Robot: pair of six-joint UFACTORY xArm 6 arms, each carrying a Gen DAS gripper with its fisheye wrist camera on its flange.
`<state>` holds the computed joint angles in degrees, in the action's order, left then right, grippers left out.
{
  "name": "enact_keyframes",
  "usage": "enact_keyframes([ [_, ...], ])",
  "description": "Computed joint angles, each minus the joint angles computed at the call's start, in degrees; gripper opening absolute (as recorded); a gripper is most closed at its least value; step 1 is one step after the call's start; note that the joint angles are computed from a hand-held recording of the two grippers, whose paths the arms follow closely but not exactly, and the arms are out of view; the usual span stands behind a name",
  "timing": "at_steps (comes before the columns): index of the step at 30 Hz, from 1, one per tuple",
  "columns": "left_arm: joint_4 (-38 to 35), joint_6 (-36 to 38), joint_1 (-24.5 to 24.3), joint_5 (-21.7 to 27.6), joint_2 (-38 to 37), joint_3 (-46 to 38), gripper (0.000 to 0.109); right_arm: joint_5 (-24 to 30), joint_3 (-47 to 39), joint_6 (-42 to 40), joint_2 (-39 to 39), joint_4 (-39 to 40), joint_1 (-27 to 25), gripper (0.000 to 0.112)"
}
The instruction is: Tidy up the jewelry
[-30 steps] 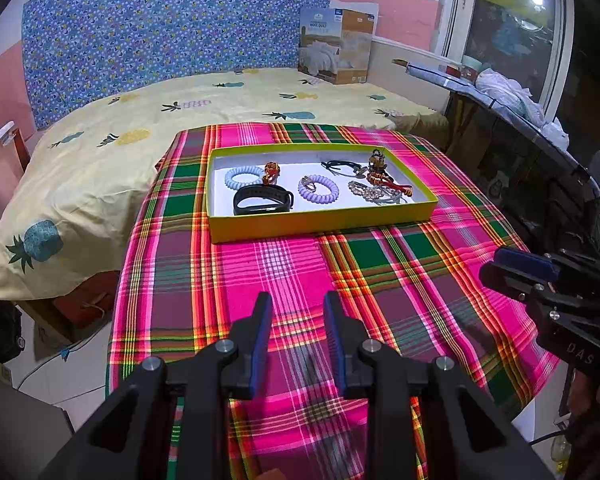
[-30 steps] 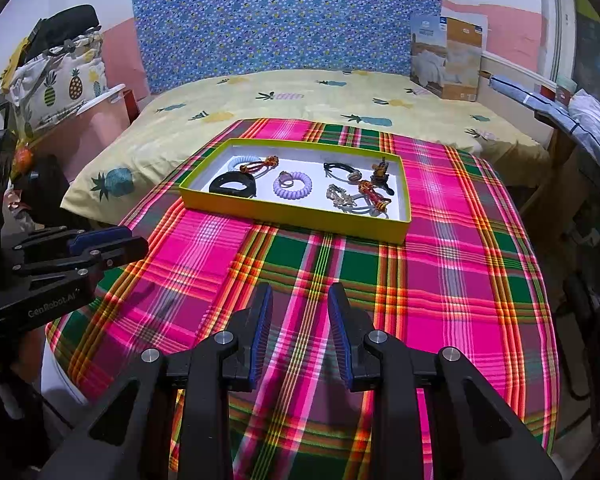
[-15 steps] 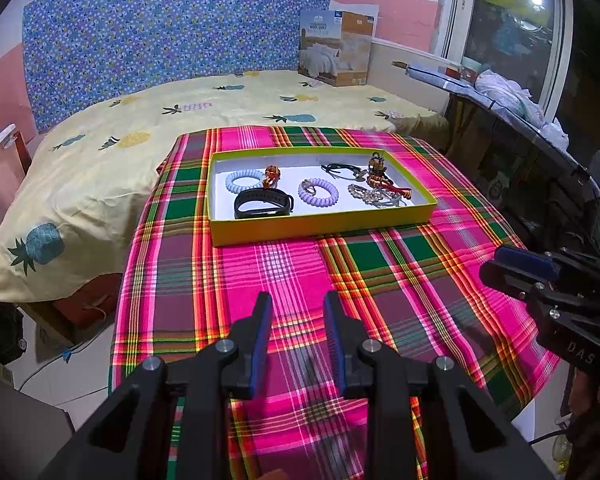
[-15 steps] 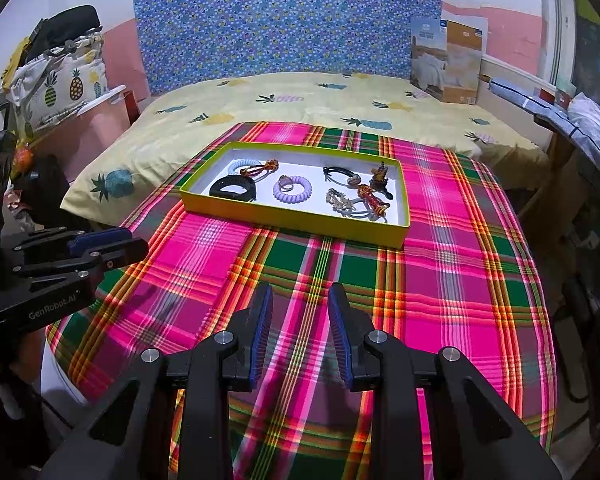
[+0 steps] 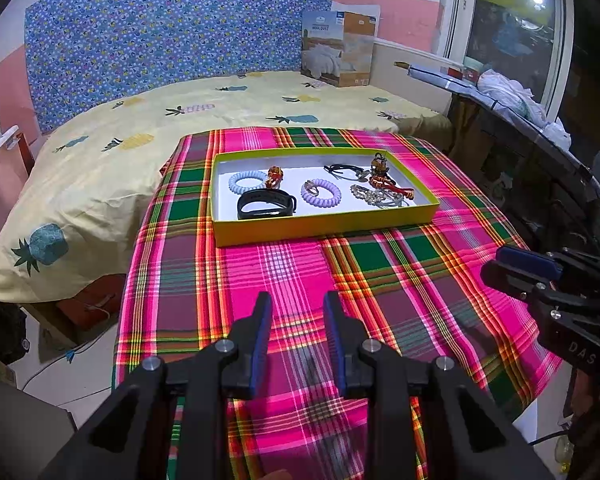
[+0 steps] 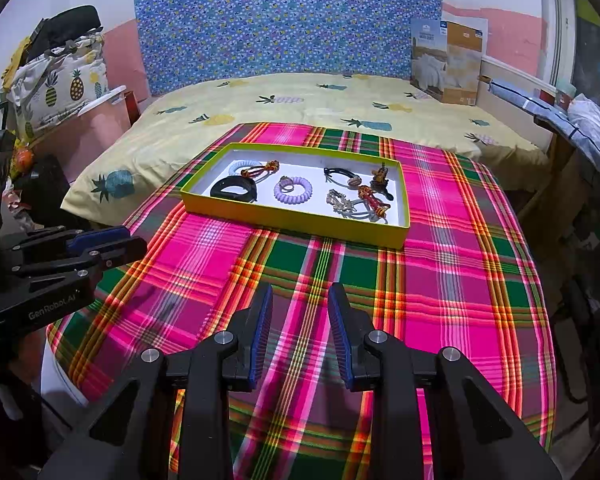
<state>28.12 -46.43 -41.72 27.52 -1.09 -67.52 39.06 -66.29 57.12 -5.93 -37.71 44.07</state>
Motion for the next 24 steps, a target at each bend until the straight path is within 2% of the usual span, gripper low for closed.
enact_keyframes([
  [24, 3.1, -2.4, -0.4, 1.3, 0.0, -0.3, 0.028, 0.0, 0.0, 0.0, -0.1, 0.1, 0.1, 0.029],
])
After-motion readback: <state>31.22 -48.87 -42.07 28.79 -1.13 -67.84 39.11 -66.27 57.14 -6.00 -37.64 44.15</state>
